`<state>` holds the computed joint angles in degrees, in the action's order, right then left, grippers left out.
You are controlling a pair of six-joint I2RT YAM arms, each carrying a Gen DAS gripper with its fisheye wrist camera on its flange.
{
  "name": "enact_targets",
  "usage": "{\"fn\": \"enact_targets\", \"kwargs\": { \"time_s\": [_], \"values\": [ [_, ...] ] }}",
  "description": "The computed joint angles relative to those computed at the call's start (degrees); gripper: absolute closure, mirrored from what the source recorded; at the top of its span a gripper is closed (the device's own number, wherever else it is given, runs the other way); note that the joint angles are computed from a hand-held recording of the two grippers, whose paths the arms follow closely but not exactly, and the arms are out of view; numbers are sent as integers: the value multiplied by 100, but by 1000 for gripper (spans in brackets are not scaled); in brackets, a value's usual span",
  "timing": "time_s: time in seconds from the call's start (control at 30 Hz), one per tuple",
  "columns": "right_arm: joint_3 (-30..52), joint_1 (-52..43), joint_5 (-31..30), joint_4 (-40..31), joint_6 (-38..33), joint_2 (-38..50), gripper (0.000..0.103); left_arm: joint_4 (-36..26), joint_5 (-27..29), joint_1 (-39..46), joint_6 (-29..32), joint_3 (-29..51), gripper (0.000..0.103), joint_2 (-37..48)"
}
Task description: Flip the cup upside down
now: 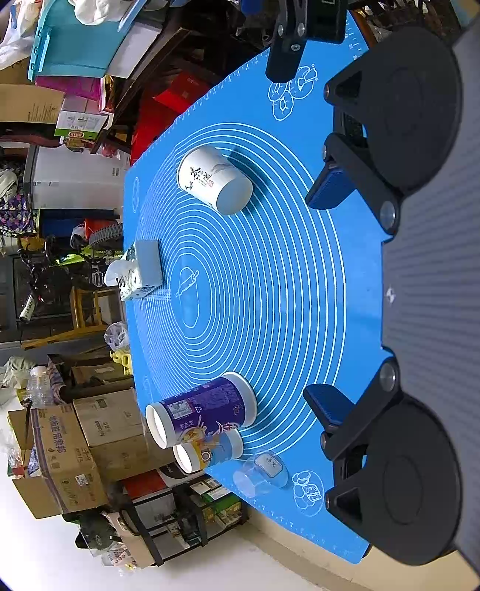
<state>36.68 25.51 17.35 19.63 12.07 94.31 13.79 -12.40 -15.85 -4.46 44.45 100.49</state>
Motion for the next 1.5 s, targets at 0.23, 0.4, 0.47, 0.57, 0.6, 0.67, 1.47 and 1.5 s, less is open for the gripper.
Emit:
{"fn": "enact_targets", "kwargs": {
  "time_s": [0.23,0.4,0.47,0.57,0.6,0.67,1.47,1.5],
  "values": [
    [-49,-126,-95,42,-29,-25,2,35,-8,-25,90,44,3,62],
    [24,-338,-188,173,-89,118,2,71,-82,-123,306,495,3,457],
    [85,-440,-216,252,-137,199,2,-3,-44,-129,391,804,3,695],
    [228,-645,-287,368,-208,383,2,-195,161,-139,452,1371,3,1110],
    [283,-725,-313,415,-242,459,2,-225,207,-146,480,1512,3,1218],
    [396,-857,-352,465,-310,598,2,-338,290,-177,600,1956,3,1543],
    [1080,-1672,-752,552,-322,1789,2,-2332,969,-373,950,6240,37,4519],
    [1081,-1660,-753,553,-321,1789,2,-2219,834,-384,989,6056,37,4407]
  ]
}}
